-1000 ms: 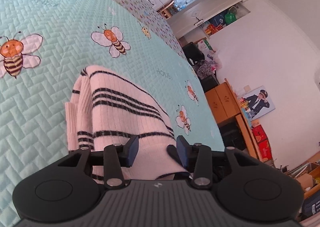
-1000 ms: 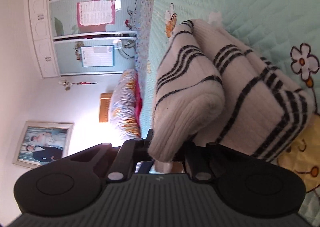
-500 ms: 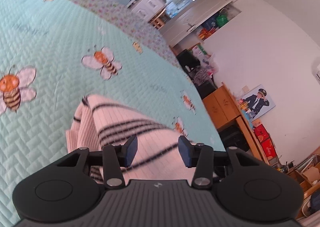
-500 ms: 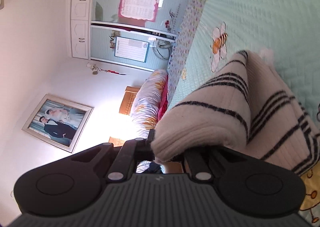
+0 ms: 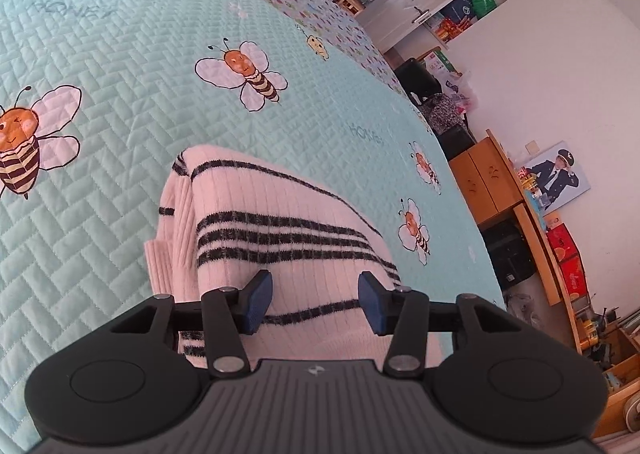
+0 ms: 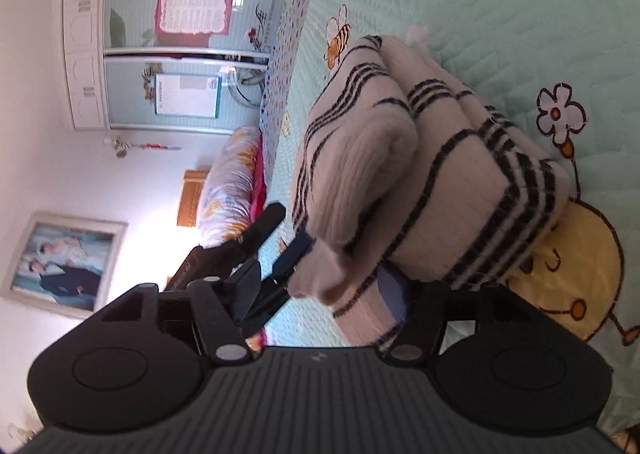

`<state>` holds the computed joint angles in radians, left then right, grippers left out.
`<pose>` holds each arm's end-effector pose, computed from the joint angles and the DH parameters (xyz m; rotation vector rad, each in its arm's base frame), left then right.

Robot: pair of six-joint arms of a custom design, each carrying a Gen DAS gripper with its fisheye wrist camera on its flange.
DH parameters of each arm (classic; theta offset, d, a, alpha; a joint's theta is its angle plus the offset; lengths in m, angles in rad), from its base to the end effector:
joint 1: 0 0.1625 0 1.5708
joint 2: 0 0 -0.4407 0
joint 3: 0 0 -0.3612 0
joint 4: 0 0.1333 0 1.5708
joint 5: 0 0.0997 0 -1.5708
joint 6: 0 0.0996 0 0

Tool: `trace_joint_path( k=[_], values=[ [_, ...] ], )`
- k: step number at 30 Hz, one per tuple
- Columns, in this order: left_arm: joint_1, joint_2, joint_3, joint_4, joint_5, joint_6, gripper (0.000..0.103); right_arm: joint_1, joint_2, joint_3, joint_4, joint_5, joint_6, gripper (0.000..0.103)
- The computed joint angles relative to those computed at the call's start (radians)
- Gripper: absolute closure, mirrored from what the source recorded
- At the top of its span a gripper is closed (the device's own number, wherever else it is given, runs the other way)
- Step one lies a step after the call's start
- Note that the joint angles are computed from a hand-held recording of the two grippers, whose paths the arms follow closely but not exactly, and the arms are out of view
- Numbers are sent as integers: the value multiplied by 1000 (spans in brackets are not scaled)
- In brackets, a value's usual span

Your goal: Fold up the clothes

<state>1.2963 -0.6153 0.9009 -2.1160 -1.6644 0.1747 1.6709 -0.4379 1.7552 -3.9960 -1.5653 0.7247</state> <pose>-0.1052 -0.8309 0.2449 -0.6886 -2.9316 0.3856 0.1955 -0.6068 0.0444 0.7216 2.2479 -1.3353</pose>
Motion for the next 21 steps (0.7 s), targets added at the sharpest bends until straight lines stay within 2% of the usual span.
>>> trace_joint_path(
  k=[2, 7, 13, 15, 17, 19, 20, 21],
  values=[
    [2, -1, 1, 0, -6, -6, 54, -4, 8, -20, -4, -17, 30, 37],
    [0, -8, 8, -1, -6, -16, 54, 12, 52, -100, 2, -122, 129, 35],
    [2, -8, 12, 1, -8, -16, 54, 30, 110, -205, -16, -221, 220, 28],
    [3, -5, 7, 6, -8, -15, 53, 32, 121, -239, -3, -233, 218, 27],
    [4, -2, 2, 11, -10, -16, 53, 35, 129, -271, 21, -236, 175, 28],
    [4, -1, -2, 14, -14, -16, 53, 29, 129, -287, 58, -215, 116, 49],
    [4, -4, 0, 13, -18, -16, 53, 20, 127, -289, 82, -188, 100, 83],
    [4, -8, 5, 10, -24, -15, 53, 8, 122, -279, 92, -160, 94, 84]
  ],
)
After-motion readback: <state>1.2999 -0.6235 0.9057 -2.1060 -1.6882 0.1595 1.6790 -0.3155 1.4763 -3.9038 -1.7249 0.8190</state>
